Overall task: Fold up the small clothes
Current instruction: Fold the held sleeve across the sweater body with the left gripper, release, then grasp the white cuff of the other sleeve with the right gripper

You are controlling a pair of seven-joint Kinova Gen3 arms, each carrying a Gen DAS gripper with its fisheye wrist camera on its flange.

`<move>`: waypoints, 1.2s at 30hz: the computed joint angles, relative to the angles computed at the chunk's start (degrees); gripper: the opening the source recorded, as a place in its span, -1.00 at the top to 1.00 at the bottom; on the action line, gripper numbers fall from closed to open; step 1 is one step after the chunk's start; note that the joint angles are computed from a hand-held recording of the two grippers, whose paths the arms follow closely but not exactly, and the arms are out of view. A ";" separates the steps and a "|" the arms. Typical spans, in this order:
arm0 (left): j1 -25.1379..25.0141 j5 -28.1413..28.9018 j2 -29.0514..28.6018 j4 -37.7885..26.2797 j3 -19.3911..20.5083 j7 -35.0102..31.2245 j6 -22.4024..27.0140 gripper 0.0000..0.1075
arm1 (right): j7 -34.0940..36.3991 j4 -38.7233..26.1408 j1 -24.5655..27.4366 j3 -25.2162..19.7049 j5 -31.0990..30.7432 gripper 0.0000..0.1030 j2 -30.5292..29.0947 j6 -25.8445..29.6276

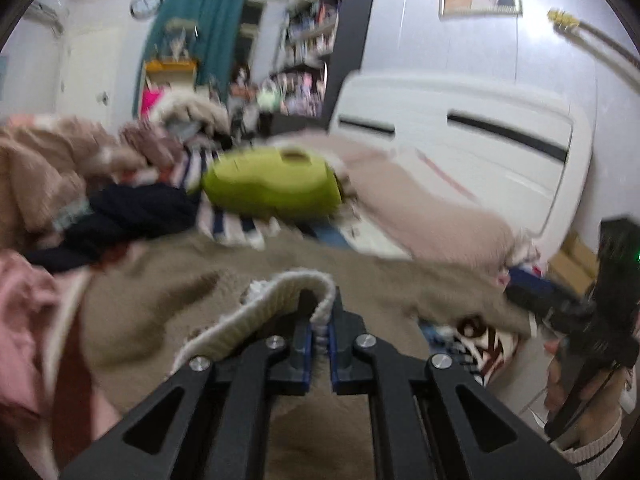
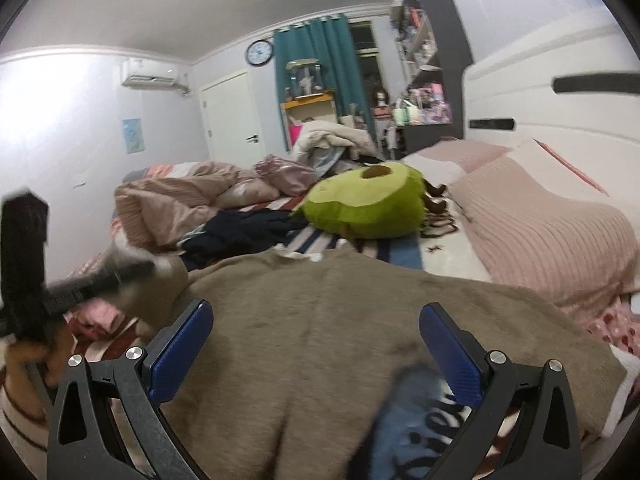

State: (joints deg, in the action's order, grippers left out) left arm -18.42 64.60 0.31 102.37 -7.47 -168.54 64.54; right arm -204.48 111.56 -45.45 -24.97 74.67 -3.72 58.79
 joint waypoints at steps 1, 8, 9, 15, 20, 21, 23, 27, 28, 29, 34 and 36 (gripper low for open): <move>0.82 -1.51 0.67 -0.07 0.81 1.88 -0.66 0.91 | -1.09 1.16 0.31 0.37 -0.13 -0.99 -0.84 -0.77; 2.39 -7.54 5.24 -0.36 3.68 7.18 -1.10 0.32 | -4.35 5.54 12.72 -5.72 -2.22 -0.99 -4.12 -9.41; 1.80 -7.68 5.36 -0.27 3.63 6.48 0.05 0.27 | -4.40 5.79 14.92 -7.04 -2.60 -0.99 -4.32 -10.81; -3.09 -5.99 5.27 -2.77 2.01 3.38 11.10 -0.35 | 0.37 4.43 30.85 -18.30 -5.71 -0.99 -4.30 -18.25; -7.17 -4.50 3.18 -3.99 -1.21 1.71 15.45 -0.48 | 12.02 -0.78 43.04 -29.48 -8.67 -0.99 -0.26 -23.25; -8.32 -3.73 2.66 -3.89 -2.16 0.66 15.42 -0.52 | 14.35 -1.80 43.70 -30.29 -9.56 -0.99 0.80 -24.04; -9.80 -2.99 1.44 -3.18 -3.50 -1.79 13.73 -0.60 | 19.01 -4.18 43.97 -30.84 -9.49 -0.99 4.64 -28.08; -11.69 -2.52 0.28 -2.06 -5.70 -4.79 9.18 -0.60 | 28.33 -9.32 45.87 -34.55 -11.18 -0.82 14.26 -33.06; -12.36 -2.23 0.62 -2.18 -6.28 -5.13 8.53 -0.60 | 30.66 -10.83 45.77 -35.38 -11.94 -0.79 16.91 -32.76; -13.07 -1.91 1.04 -2.34 -6.73 -5.33 8.02 -0.60 | 32.99 -12.71 44.76 -35.61 -12.67 -0.77 19.57 -31.53; -16.95 0.30 3.39 -3.02 -7.45 -6.81 5.84 -0.60 | 44.64 -22.67 44.45 -41.48 -18.52 -0.77 31.76 -20.14; -18.42 1.21 4.72 -3.57 -7.24 -7.00 5.84 -0.61 | 49.31 -25.00 45.86 -43.21 -22.05 -0.76 34.45 -18.44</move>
State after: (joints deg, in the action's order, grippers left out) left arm -36.84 65.81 5.03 98.81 -14.71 -175.54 70.38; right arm -155.17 86.56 0.41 -68.18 52.62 30.73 40.35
